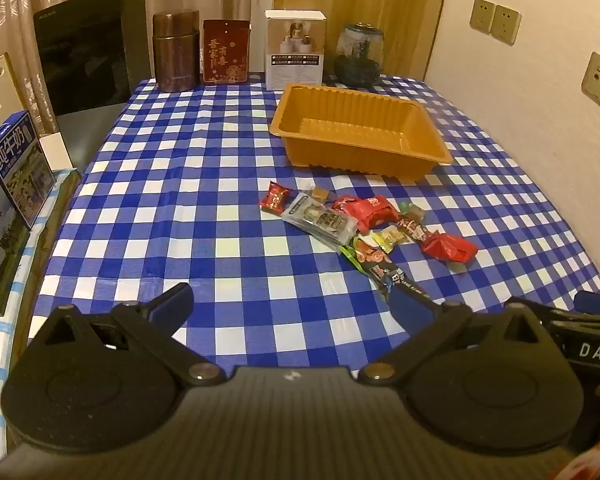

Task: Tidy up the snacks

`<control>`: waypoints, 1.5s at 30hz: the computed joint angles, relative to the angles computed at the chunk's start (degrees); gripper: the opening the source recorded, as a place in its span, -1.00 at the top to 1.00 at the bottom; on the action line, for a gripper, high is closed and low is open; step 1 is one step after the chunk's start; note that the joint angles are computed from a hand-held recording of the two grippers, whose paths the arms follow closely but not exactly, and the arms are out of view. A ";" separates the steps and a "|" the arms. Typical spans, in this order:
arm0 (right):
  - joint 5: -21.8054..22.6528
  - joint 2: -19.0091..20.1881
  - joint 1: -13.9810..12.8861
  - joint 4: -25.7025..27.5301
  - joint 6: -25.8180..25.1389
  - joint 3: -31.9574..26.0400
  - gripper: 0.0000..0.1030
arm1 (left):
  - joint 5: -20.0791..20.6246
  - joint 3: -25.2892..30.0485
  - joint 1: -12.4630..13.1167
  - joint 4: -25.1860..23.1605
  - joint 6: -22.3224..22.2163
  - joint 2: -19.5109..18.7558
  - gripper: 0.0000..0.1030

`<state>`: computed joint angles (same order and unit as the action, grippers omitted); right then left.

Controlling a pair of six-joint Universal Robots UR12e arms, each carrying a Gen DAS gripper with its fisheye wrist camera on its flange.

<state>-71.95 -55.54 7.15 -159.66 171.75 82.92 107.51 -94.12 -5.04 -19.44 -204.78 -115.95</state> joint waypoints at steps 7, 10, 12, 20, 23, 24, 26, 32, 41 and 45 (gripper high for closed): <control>0.07 -0.21 0.15 1.40 -0.35 -0.17 -1.00 | -0.63 0.45 0.07 -0.46 -0.75 -0.14 -1.00; 0.46 0.17 -0.24 1.95 -0.10 -0.54 -1.00 | -0.78 0.55 -0.06 -0.16 -0.61 -0.46 -1.00; -0.19 0.29 -0.06 1.54 0.09 -0.37 -1.00 | -1.66 -0.37 0.21 1.05 -0.10 -0.10 -1.00; -1.03 0.09 0.12 2.29 0.74 -0.75 -1.00 | -1.67 0.12 -0.02 0.20 1.29 -0.47 -1.00; -0.98 0.08 0.10 2.38 0.78 -0.79 -1.00 | -1.72 0.08 0.01 0.08 1.38 -0.39 -1.00; -0.95 0.08 0.09 2.35 0.81 -0.76 -1.00 | -1.70 0.05 0.00 0.12 1.37 -0.40 -1.00; -1.04 0.06 0.13 2.42 0.86 -0.77 -1.00 | -1.82 0.11 0.03 0.02 1.34 -0.38 -1.00; -1.02 0.07 0.13 2.41 0.87 -0.77 -1.00 | -2.03 -0.11 0.17 0.14 1.52 -0.28 -1.00; -1.00 0.10 0.15 2.48 0.90 -0.81 -1.00 | -2.17 -0.04 0.09 0.07 1.37 -0.37 -1.00; -0.96 0.12 0.12 2.52 0.91 -0.84 -1.00 | -2.27 -0.06 0.09 0.03 1.39 -0.37 -1.00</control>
<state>-72.91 -55.42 7.28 -157.14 172.67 82.07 105.24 -94.17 -4.95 -19.41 -203.39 -116.32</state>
